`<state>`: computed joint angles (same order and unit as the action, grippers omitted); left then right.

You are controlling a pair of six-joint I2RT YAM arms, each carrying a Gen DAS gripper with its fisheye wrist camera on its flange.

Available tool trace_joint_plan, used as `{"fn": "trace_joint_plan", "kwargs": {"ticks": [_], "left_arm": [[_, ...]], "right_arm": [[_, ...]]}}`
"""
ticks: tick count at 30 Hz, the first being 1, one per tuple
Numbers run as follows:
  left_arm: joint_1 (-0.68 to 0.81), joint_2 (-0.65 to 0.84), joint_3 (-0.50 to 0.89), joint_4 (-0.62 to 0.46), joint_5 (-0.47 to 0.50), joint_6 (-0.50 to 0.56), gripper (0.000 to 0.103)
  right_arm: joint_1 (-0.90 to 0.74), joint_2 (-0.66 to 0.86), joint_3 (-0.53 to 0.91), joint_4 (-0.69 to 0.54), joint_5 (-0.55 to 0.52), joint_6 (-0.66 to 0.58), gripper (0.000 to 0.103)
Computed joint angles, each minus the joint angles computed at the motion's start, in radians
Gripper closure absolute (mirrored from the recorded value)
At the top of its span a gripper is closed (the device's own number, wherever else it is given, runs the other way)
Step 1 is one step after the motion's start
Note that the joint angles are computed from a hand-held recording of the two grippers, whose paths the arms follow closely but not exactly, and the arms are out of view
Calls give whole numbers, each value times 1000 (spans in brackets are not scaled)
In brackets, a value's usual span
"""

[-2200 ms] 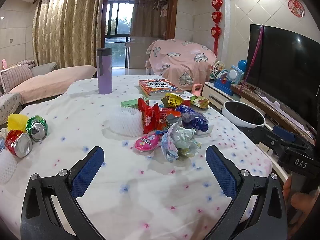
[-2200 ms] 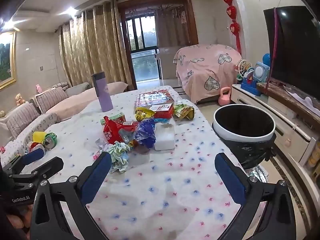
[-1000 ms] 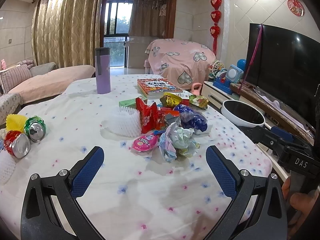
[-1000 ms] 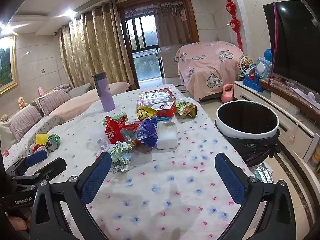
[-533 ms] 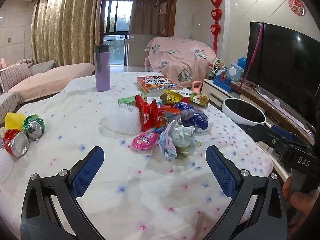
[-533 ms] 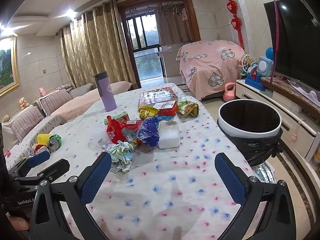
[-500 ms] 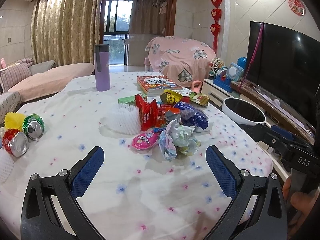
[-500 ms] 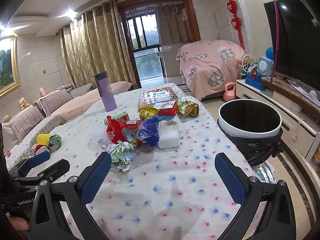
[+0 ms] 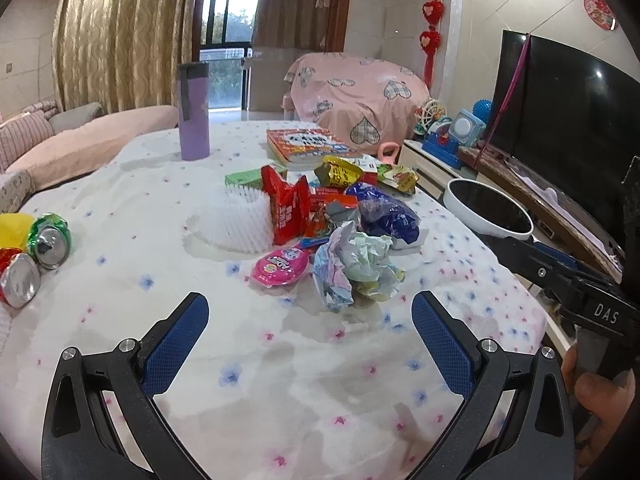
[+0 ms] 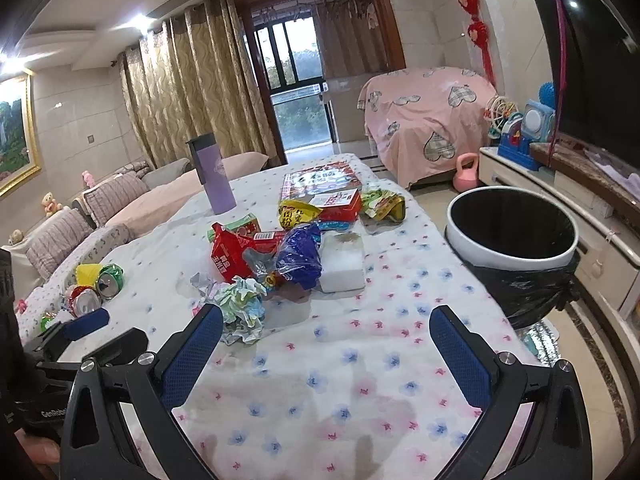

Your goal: Collect trash

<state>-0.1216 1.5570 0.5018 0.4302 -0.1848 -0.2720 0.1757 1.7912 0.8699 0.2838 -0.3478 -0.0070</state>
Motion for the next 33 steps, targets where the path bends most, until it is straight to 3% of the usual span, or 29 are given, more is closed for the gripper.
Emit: {"fn": "trace_joint_plan", "kwargs": {"ticks": [6,14,21,27,33], "left_arm": [[24,62,76,-41,55,-5,1],[28,181,205,-106,102,-3,12],[45,277,310,-164,157,4,25],[71,355,392,-208,220,3,45],[76,392,434,-232,261,5,79]], "right_arm": [[-13,83,95,-56,-26,10,2],[-39,252,307,-210,-28,-8,30],[-15,393,488,-336,-22,-48,36],[26,522,697,-474,-11,-85,36],[52,623,879,-594,6,-111,37]]}}
